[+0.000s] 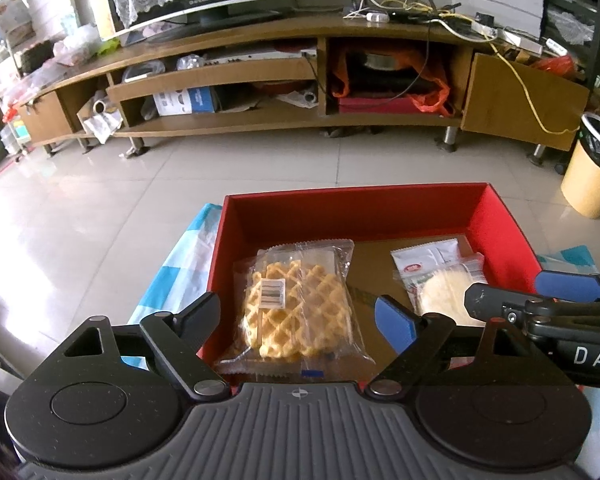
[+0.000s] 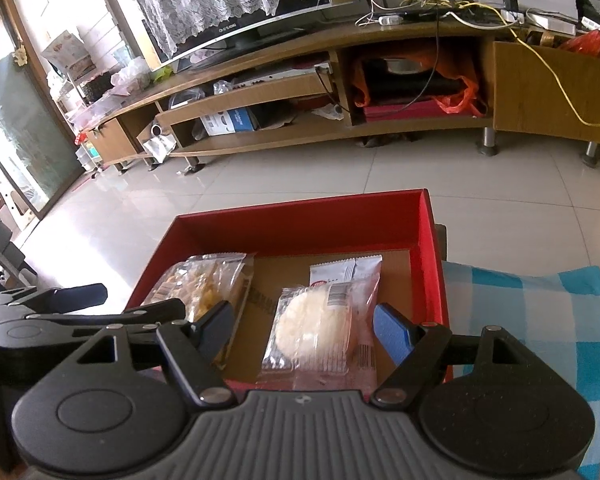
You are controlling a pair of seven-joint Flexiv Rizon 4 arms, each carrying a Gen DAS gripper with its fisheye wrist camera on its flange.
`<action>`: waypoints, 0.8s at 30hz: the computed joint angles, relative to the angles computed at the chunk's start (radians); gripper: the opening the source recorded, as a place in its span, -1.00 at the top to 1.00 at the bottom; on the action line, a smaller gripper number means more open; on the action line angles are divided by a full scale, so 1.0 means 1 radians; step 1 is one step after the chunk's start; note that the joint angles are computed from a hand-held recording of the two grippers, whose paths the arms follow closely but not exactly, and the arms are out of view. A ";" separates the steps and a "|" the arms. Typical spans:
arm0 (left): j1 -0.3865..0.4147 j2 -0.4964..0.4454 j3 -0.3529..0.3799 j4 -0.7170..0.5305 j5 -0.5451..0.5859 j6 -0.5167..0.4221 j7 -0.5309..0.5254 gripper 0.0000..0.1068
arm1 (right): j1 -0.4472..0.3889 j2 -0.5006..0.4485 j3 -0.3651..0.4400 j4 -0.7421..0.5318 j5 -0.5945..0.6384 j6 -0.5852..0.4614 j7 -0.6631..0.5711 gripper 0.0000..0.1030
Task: Organize snacks
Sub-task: 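Lower both packs into the box and open both tools, then move both tools back toward the remaining snacks on the cloth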
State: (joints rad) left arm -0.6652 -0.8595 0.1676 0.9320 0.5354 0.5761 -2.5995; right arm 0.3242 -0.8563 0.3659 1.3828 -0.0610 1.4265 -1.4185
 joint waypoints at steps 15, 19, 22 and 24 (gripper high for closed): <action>-0.035 0.082 -0.017 0.126 0.031 0.071 -0.025 -0.68 | -0.053 0.099 0.047 0.172 0.021 0.057 -0.002 -0.51; -0.043 0.105 -0.024 0.166 0.038 0.089 -0.030 -0.68 | -0.073 0.119 0.071 0.212 0.030 0.063 -0.005 -0.51; -0.050 0.128 -0.032 0.207 0.043 0.103 -0.028 -0.68 | -0.075 0.141 0.072 0.253 0.030 0.074 -0.006 -0.51; -0.056 0.146 -0.038 0.240 0.047 0.112 -0.034 -0.68 | -0.079 0.158 0.079 0.284 0.030 0.080 -0.008 -0.51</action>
State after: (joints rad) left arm -0.7208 -0.7139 0.1301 1.1721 0.5824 0.6883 -2.6337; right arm 0.2451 -0.6985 0.4454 1.6673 -0.0306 1.5062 -1.4266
